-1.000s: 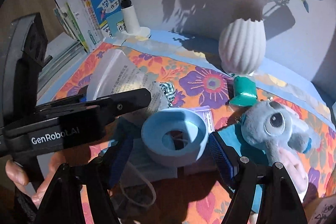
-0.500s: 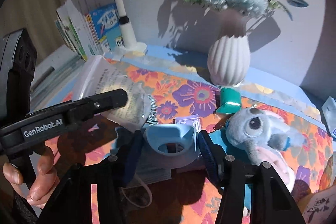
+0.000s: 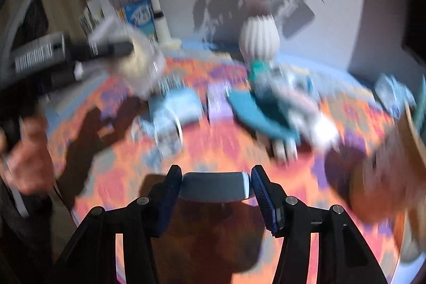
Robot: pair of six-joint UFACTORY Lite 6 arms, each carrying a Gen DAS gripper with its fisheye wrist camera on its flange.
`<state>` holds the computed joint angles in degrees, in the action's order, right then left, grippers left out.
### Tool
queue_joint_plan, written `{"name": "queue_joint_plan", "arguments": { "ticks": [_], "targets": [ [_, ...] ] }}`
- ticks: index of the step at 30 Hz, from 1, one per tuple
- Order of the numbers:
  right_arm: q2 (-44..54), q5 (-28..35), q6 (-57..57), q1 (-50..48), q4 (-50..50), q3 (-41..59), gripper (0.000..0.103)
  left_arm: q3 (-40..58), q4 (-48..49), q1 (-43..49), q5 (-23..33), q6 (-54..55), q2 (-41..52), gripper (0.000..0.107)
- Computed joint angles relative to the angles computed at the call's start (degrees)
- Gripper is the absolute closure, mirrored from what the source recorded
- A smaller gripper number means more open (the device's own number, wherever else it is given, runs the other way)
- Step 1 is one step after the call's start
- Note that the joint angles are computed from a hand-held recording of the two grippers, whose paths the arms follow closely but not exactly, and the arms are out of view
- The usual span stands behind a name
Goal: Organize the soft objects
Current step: 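Grasp the clear zip bag with the left tool while the right tool grasps the light blue ring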
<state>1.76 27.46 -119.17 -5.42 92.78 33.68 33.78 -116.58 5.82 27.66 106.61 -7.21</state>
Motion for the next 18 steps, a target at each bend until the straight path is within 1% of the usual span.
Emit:
{"name": "queue_joint_plan", "arguments": {
  "ticks": [1, 2, 3, 4, 5, 6, 9, 11, 12, 14, 16, 18],
  "targets": [
    [-0.9, 1.7, -2.5, -2.3, 1.1, -2.4, 0.048, -0.8, -0.9, -0.9, -0.7, 0.8, -0.8, 0.07],
    [-2.6, 5.5, -4.4, -6.4, 0.2, -5.3, 0.049, -1.5, -1.4, -1.5, -1.1, 1.2, -1.5, 0.07],
    [-2.9, 6.9, -4.2, -8.4, -1.5, -6.0, 0.049, -2.4, -2.5, -2.6, -1.5, 2.1, -2.4, 0.07],
    [-3.1, 7.5, -4.0, -10.4, -3.0, -6.8, 0.047, -2.9, -3.1, -3.3, -1.6, 2.5, -3.1, 0.07],
    [-2.7, 7.4, -3.7, -11.2, -3.6, -6.9, 0.042, -3.4, -3.9, -4.2, -1.8, 2.8, -3.7, 0.07],
    [-2.0, 7.2, -3.6, -12.0, -3.9, -6.8, 0.04, -3.8, -4.5, -5.4, -2.1, 2.9, -4.3, 0.07],
    [2.3, 9.2, 0.7, -14.6, -8.2, -5.0, 0.038, -4.7, -8.5, -10.1, -5.2, 5.5, -6.5, 0.07],
    [4.2, 10.0, 2.7, -15.0, -9.1, -4.3, 0.038, -5.1, -12.2, -13.2, -7.7, 8.4, -7.7, 0.07],
    [4.5, 9.7, 2.5, -14.6, -8.1, -4.9, 0.037, -5.2, -13.3, -14.6, -8.7, 9.2, -8.2, 0.07],
    [3.7, 7.7, 1.0, -12.3, -4.4, -6.4, 0.029, -5.1, -15.1, -17.0, -10.2, 10.4, -8.9, 0.07],
    [0.9, 3.3, -3.3, -7.8, 2.8, -8.7, 0.025, -5.0, -17.1, -19.3, -11.7, 11.8, -9.5, 0.07],
    [0.2, -3.1, -8.5, -1.7, 12.6, -9.4, 0.025, -4.9, -19.4, -21.8, -13.3, 13.6, -10.1, 0.07]
  ]
}}
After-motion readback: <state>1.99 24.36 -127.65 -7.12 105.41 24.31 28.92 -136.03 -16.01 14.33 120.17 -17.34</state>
